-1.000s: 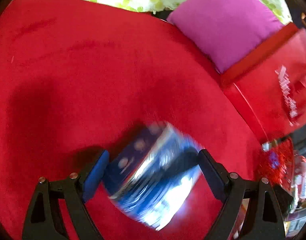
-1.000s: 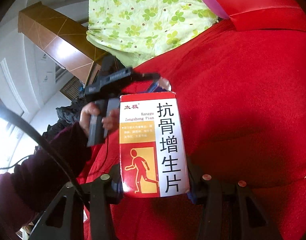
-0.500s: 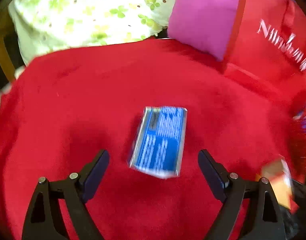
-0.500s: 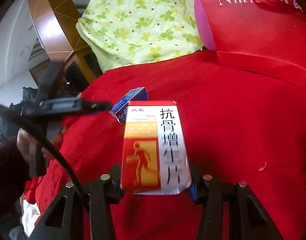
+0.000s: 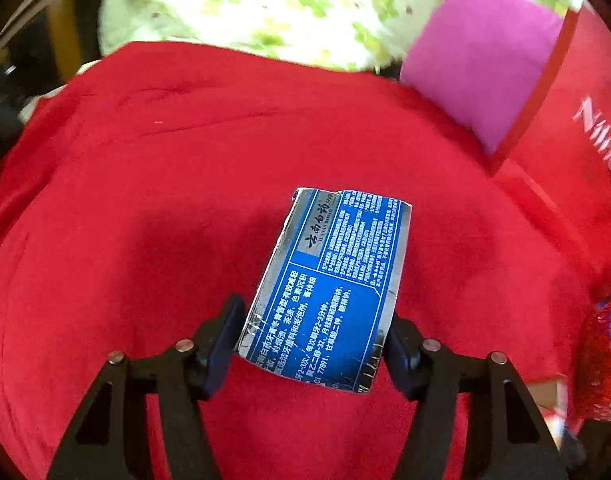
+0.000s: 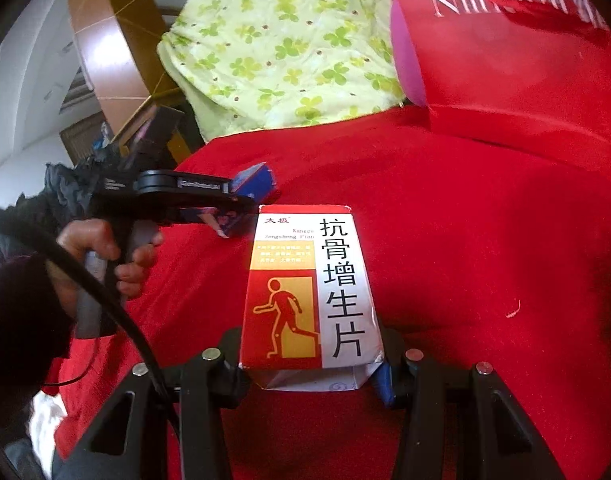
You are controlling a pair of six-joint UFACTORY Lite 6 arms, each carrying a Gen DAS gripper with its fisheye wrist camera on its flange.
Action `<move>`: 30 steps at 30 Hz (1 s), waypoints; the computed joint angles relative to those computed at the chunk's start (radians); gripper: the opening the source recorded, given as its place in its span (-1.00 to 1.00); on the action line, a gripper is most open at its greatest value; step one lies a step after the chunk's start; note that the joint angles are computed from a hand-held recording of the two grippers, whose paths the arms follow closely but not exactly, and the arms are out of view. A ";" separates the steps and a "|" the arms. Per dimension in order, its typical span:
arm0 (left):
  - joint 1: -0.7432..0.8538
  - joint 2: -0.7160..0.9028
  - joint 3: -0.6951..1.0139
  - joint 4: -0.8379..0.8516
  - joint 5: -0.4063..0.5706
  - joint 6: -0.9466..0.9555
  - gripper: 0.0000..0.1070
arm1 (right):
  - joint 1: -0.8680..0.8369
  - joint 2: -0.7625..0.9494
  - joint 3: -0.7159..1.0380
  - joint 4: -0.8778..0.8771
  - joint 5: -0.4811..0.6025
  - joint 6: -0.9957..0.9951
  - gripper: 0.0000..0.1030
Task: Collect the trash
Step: 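Grasp the flat blue box with the left tool while the right tool holds the medicine box, then lift the blue box and medicine box and carry them toward the red basket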
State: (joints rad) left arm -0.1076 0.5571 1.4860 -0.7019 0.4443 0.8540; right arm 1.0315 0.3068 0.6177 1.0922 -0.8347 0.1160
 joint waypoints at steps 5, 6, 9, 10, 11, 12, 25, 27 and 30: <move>0.153 -0.431 -0.443 -0.271 -0.005 0.323 0.23 | 0.040 0.007 0.077 0.074 0.062 -0.087 -0.04; 0.186 -0.487 -0.492 -0.271 0.012 0.341 0.23 | 0.052 0.005 0.083 0.076 0.071 -0.077 -0.03; 0.283 -0.630 -0.609 -0.282 0.028 0.408 0.23 | 0.107 0.005 0.140 0.151 0.104 -0.128 -0.04; 0.321 -0.665 -0.623 -0.270 0.057 0.409 0.23 | 0.135 0.008 0.175 0.207 0.110 -0.192 -0.04; 0.355 -0.692 -0.651 -0.298 0.073 0.443 0.23 | 0.150 0.007 0.195 0.243 0.114 -0.232 -0.04; 0.387 -0.711 -0.662 -0.308 0.092 0.461 0.23 | 0.168 0.006 0.213 0.280 0.114 -0.267 -0.04; 0.809 -1.026 -0.740 -0.311 0.495 0.574 0.24 | 0.372 -0.074 0.327 0.609 -0.005 -0.494 -0.04; 0.895 -1.071 -0.748 -0.312 0.576 0.602 0.24 | 0.399 -0.077 0.353 0.638 -0.034 -0.520 -0.04; 0.979 -1.104 -0.747 -0.325 0.659 0.631 0.24 | 0.442 -0.080 0.392 0.681 -0.089 -0.564 -0.04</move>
